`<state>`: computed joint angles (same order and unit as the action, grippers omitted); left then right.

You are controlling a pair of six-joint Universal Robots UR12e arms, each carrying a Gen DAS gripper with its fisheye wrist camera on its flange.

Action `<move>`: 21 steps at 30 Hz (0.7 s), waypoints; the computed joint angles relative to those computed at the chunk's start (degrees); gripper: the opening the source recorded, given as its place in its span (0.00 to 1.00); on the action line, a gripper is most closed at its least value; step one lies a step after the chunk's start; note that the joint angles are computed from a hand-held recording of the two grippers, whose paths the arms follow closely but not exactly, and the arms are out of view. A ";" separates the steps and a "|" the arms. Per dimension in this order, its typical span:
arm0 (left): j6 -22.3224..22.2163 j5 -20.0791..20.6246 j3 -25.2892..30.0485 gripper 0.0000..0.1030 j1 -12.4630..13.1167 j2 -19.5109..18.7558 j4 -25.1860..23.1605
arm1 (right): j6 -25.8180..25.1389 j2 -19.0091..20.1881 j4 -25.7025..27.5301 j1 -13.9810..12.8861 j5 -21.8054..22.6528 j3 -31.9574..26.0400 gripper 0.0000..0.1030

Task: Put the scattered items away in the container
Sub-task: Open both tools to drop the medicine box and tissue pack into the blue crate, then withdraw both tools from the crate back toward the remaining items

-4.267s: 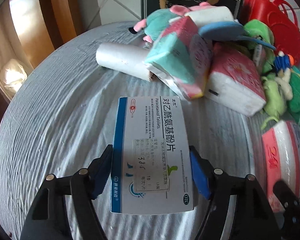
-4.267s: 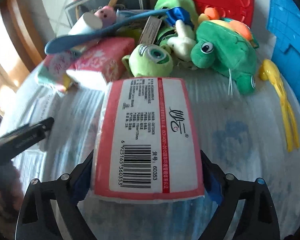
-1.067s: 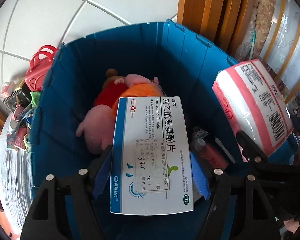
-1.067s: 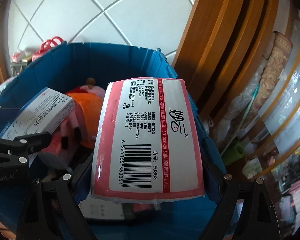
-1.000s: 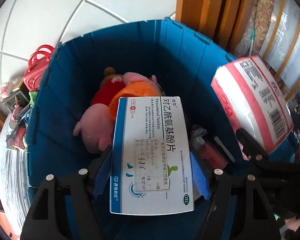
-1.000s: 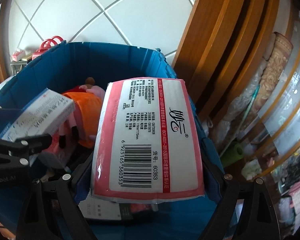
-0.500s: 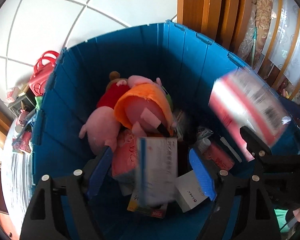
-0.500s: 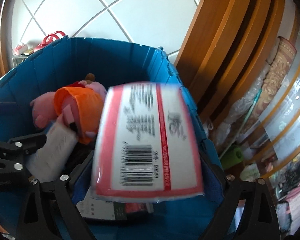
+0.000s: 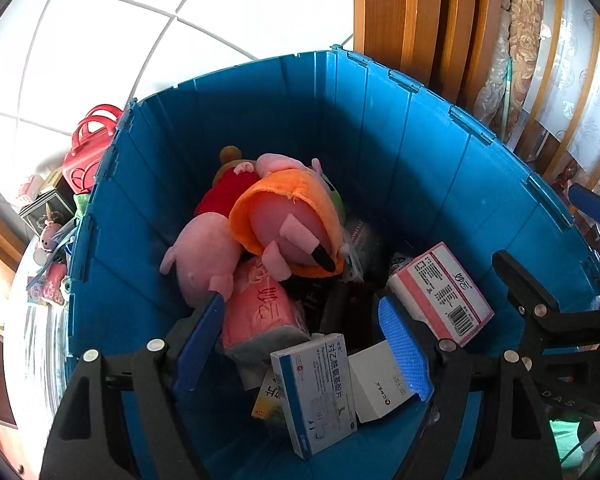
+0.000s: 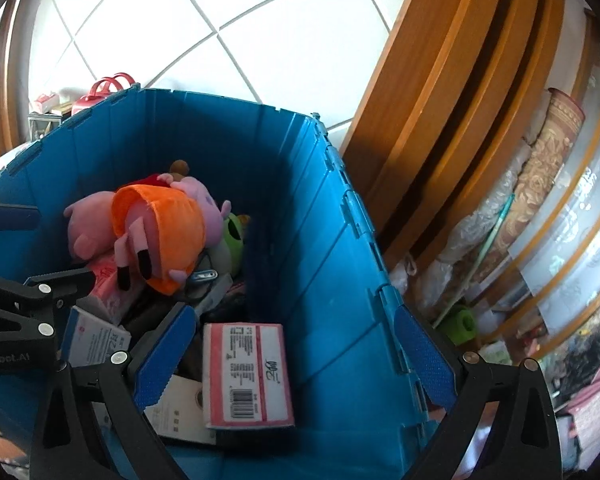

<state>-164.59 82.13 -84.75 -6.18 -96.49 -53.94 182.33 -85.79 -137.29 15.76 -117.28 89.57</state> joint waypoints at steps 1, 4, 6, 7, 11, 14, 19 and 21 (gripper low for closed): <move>-0.14 -0.06 -0.11 0.77 0.03 0.12 0.05 | 0.16 -0.13 -0.02 -0.03 0.20 0.15 0.98; -0.42 -0.05 -0.74 0.77 0.18 0.68 0.90 | 0.50 -0.50 -0.26 -0.03 0.58 0.59 0.98; -0.47 -0.15 -1.28 0.77 0.41 1.20 1.41 | 0.82 -0.77 -0.58 0.02 0.78 0.91 0.98; -0.48 -0.19 -1.43 0.77 0.50 1.36 1.49 | 0.99 -0.89 -0.73 0.04 0.97 1.04 0.98; -0.70 -0.51 -2.37 0.77 1.08 2.36 2.02 | 1.78 -1.23 -1.02 0.34 1.61 1.32 0.98; -0.80 -0.59 -3.36 0.77 1.57 3.27 2.98 | 1.92 -1.42 -1.21 0.89 1.73 1.42 0.98; -1.34 -1.46 -5.28 0.77 2.84 5.12 5.32 | 2.99 -2.02 -2.34 1.68 2.58 1.75 0.98; -1.59 -2.00 -6.24 0.77 3.65 6.04 6.91 | 3.73 -2.25 -2.84 1.89 3.53 1.80 0.98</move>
<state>-166.18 80.13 -90.99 -2.53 -90.45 -47.03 186.06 -88.04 -140.14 17.65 -113.75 91.37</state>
